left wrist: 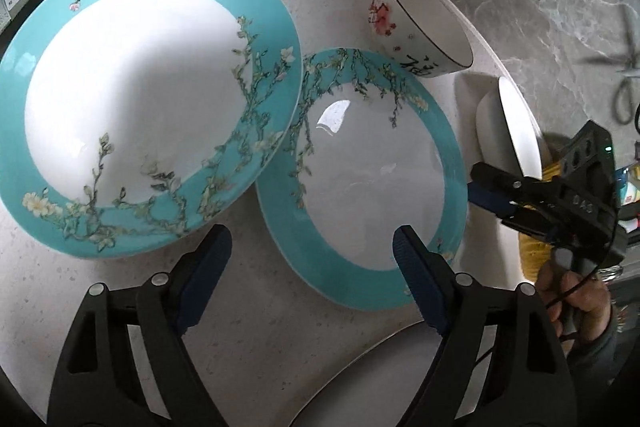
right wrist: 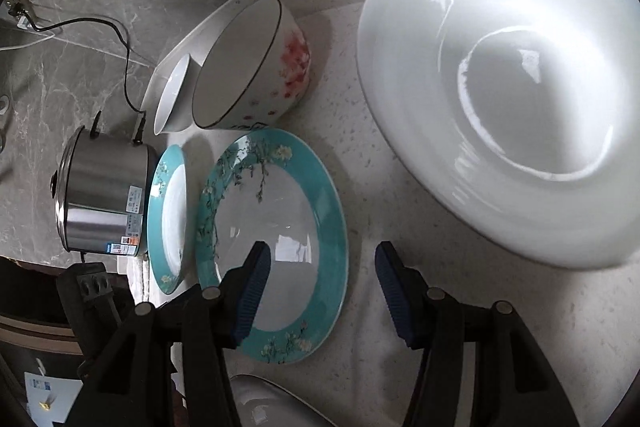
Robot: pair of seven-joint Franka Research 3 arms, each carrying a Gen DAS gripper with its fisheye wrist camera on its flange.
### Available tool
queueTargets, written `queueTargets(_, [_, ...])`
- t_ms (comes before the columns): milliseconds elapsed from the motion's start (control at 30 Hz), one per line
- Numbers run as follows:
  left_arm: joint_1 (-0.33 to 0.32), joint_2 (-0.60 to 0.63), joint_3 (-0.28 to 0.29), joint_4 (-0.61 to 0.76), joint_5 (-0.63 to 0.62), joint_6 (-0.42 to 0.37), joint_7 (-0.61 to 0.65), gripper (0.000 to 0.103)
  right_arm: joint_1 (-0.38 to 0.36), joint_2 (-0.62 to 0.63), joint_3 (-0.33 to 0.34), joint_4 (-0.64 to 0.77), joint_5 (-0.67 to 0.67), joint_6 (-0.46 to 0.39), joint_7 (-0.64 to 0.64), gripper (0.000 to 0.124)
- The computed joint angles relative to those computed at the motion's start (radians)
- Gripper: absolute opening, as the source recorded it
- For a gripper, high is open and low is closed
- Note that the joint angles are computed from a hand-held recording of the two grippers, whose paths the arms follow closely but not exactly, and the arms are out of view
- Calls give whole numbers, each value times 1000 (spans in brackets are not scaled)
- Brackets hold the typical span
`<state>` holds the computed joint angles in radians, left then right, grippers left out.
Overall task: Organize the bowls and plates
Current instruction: 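Move both grippers to the rim of the smaller teal floral plate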
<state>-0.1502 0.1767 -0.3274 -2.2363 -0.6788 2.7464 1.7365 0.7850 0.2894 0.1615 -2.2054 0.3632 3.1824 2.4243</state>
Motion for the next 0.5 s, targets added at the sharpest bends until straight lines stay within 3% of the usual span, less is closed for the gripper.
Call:
queueTargets(67, [1,6,0,7,-2,1,-2,81,-47,11,50,4,16,17,-31,58])
queueTargets(300, [15,28,-5,34,-17,-3,-8,74,-125,42,128,37,60,29,-104,58])
queueTargets(500, [27,39,-17,49,-27,-11,13,56,-158,57,163,57,92,25,-157,58])
